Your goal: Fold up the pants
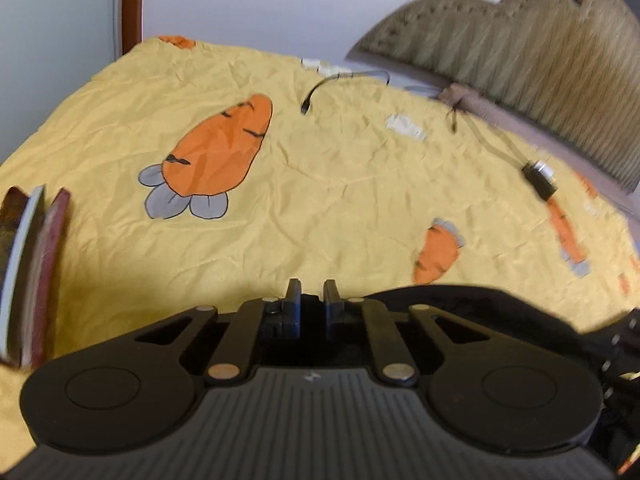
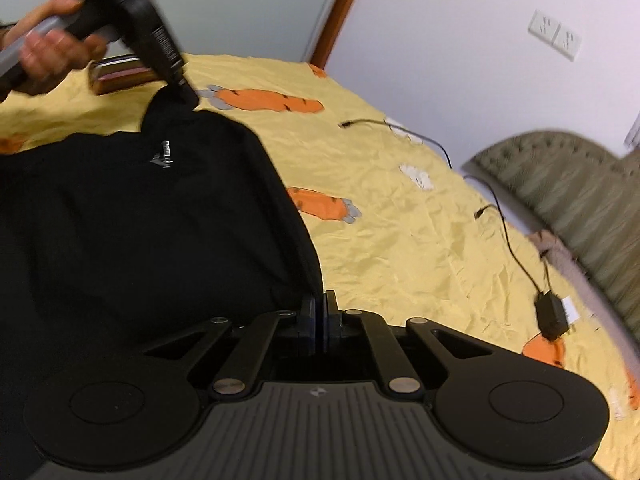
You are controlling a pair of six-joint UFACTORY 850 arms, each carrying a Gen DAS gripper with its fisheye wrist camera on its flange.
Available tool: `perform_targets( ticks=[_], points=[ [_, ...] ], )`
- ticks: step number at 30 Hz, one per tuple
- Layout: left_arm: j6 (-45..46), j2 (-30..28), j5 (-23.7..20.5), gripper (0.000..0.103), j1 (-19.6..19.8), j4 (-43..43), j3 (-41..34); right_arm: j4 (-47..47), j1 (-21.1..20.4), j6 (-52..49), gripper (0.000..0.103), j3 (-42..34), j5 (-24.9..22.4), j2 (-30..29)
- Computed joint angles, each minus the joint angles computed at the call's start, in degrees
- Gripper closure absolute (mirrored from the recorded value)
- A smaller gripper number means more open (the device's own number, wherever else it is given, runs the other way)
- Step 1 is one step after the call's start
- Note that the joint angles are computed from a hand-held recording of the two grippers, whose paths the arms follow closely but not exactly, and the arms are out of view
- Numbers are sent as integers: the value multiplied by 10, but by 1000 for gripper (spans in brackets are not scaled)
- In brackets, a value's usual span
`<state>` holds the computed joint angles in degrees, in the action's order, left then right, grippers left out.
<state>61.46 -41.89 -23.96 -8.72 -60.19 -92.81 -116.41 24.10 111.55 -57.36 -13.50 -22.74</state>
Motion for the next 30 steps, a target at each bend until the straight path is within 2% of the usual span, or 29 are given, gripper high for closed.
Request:
perform_targets(
  ticks=[5, 7, 8, 9, 12, 14, 16, 19, 20, 22, 24, 27, 30],
  points=[
    [174, 88, -5, 93, 20, -161, 117, 25, 44, 0, 100, 46, -44, 48],
    [238, 127, -7, 96, 29, -215, 170, 34, 62, 10, 100, 67, -55, 69],
    [265, 145, -5, 102, 33, -240, 194, 47, 73, 5, 100, 76, -60, 79],
    [299, 167, 0, 102, 39, -269, 224, 63, 85, -5, 100, 83, -66, 86],
    [416, 217, -37, 102, 68, -367, 301, 100, 119, -29, 100, 106, -67, 110],
    [428, 239, -36, 102, 80, -371, 339, 129, 139, -40, 100, 117, -61, 119],
    [404, 241, -50, 102, 91, -321, 356, 151, 153, -54, 100, 124, -51, 121],
    [429, 249, -9, 100, 86, -310, 382, 185, 169, -68, 100, 130, -47, 119],
    [422, 251, -8, 96, 86, -305, 387, 199, 173, -78, 100, 130, -53, 118],
    [410, 257, -33, 78, 92, -298, 392, 202, 175, -73, 100, 130, -64, 117],
    [380, 259, -77, 40, 96, -281, 391, 195, 184, -42, 100, 132, -80, 120],
    [347, 261, -116, 30, 91, -270, 394, 188, 188, -27, 100, 132, -104, 124],
    [253, 247, -114, 29, 75, -239, 379, 189, 186, -36, 100, 126, -116, 124]
  ],
)
